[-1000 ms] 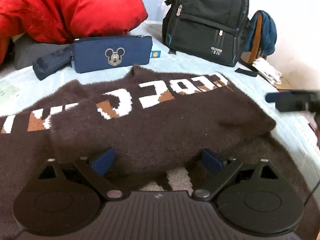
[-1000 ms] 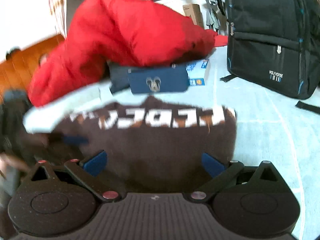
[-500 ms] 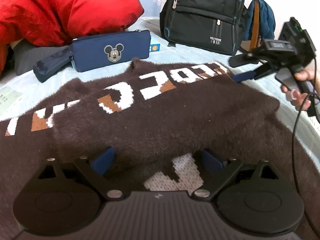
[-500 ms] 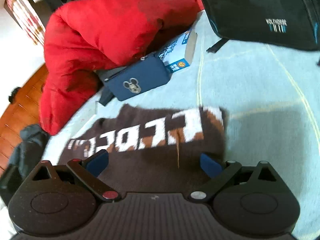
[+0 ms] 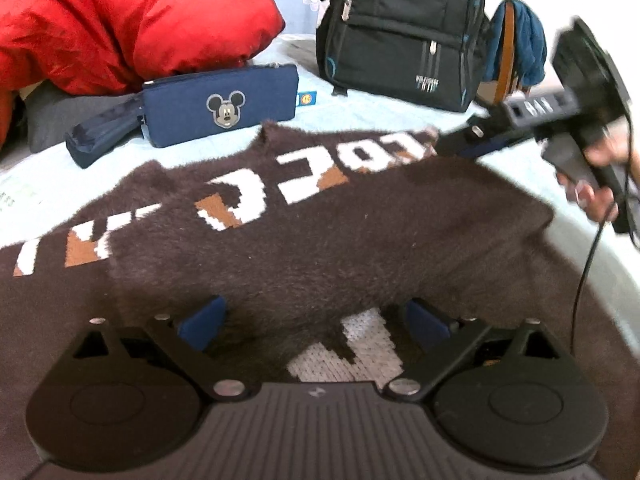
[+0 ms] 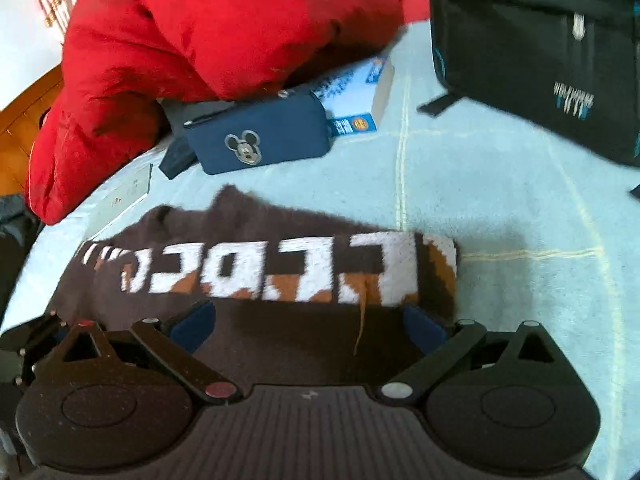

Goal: Fold clothes

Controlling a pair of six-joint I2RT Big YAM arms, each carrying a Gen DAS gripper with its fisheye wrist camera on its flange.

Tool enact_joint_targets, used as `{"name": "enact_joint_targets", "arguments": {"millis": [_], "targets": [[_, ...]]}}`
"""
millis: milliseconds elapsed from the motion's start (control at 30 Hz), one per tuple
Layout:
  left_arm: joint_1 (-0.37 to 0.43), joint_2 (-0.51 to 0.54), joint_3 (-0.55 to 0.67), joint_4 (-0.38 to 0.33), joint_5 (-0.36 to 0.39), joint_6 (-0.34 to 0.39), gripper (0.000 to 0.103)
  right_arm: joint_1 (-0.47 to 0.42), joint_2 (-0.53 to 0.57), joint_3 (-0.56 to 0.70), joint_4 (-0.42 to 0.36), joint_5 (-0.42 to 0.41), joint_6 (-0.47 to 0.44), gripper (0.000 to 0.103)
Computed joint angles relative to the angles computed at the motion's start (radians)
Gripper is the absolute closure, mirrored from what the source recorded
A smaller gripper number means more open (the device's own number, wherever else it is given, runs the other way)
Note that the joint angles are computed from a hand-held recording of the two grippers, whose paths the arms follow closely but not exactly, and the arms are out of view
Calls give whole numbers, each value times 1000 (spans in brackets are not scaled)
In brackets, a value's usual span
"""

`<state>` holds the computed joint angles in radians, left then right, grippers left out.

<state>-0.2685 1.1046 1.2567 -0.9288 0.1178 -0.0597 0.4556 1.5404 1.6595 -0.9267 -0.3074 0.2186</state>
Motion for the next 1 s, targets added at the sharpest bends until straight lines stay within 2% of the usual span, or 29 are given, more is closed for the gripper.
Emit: {"name": "enact_joint_targets", "arguments": {"millis": [133, 267, 367, 400, 500, 733, 1000], "targets": [[112, -43, 5, 22, 37, 5, 7, 66, -102, -66, 0, 55, -45, 0], [231, -8, 15, -1, -29, -69, 8, 143, -187, -145, 26, 128, -72, 0], [301, 26, -2, -7, -16, -111, 9, 184, -225, -192, 52, 156, -80, 0], [304, 29, -9, -4, -12, -106, 9, 196, -236, -206, 57, 169, -84, 0], [274, 28, -5, -14, -58, -57, 8, 217, -260, -231, 50, 208, -105, 0], [226, -8, 77, -137, -100, 60, 8, 227, -345, -288, 23, 257, -78, 0], [131, -142, 108, -312, -158, 183, 7, 256, -445, -307, -54, 315, -65, 0]]}}
